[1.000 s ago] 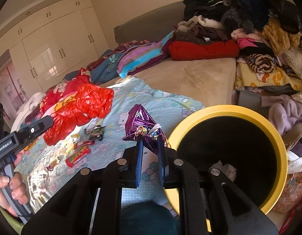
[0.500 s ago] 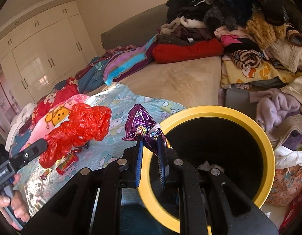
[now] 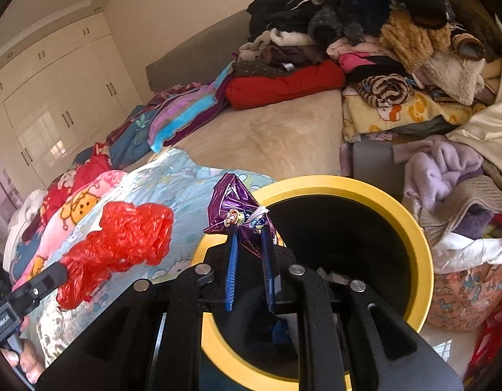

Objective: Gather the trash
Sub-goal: 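Carry the red wrapper and purple wrapper over the yellow bin with both tools, then open both grippers to drop the wrappers into the yellow bin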

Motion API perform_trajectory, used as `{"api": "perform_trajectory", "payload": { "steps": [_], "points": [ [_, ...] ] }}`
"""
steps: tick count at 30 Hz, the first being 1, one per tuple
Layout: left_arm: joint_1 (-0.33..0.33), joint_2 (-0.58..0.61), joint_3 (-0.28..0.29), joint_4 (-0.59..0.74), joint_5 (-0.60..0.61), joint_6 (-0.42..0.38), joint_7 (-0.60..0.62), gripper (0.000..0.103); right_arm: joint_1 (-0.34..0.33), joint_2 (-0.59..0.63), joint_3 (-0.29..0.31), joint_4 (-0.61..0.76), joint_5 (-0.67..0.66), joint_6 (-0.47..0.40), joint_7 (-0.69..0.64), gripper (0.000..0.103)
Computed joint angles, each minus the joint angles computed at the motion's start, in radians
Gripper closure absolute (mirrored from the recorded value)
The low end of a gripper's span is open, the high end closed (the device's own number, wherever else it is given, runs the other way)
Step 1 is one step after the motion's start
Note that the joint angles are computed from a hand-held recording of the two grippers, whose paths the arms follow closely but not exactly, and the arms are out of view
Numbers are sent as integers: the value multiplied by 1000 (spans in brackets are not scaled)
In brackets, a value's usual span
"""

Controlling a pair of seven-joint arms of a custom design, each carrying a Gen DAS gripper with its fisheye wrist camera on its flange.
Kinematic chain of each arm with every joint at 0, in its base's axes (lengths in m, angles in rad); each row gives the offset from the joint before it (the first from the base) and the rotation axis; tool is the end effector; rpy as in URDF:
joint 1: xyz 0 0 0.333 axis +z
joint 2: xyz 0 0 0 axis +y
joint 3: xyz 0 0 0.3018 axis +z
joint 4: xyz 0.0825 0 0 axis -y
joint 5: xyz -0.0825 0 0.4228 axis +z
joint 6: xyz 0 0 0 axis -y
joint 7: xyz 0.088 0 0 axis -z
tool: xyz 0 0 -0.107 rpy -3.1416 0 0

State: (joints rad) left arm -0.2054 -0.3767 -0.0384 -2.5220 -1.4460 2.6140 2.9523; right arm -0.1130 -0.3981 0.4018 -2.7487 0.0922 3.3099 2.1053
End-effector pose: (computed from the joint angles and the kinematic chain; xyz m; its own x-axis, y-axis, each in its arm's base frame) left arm 0.4728 -0.0948 0.4117 -0.5680 -0.7563 0.3246 -0.6090 0.1209 -0.7839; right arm 0.4420 0.1187 0.4024 -0.1237 -0.9346 -0.3335 -0.5848 0.3402 -0.7364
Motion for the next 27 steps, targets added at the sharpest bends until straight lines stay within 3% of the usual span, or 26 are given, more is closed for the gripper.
{"api": "perform_trajectory", "payload": {
  "steps": [9,16,27],
  "points": [
    [-13,15,-14,2,7,2,4,102,-39,-14,2,-25,11,-6,14,89],
    [-28,31,-30,8,12,12,8,102,-109,-30,56,-35,0,-19,38,89],
    [-53,72,-54,25,32,28,9,102,-119,-29,24,-55,-22,-27,75,89]
  ]
}}
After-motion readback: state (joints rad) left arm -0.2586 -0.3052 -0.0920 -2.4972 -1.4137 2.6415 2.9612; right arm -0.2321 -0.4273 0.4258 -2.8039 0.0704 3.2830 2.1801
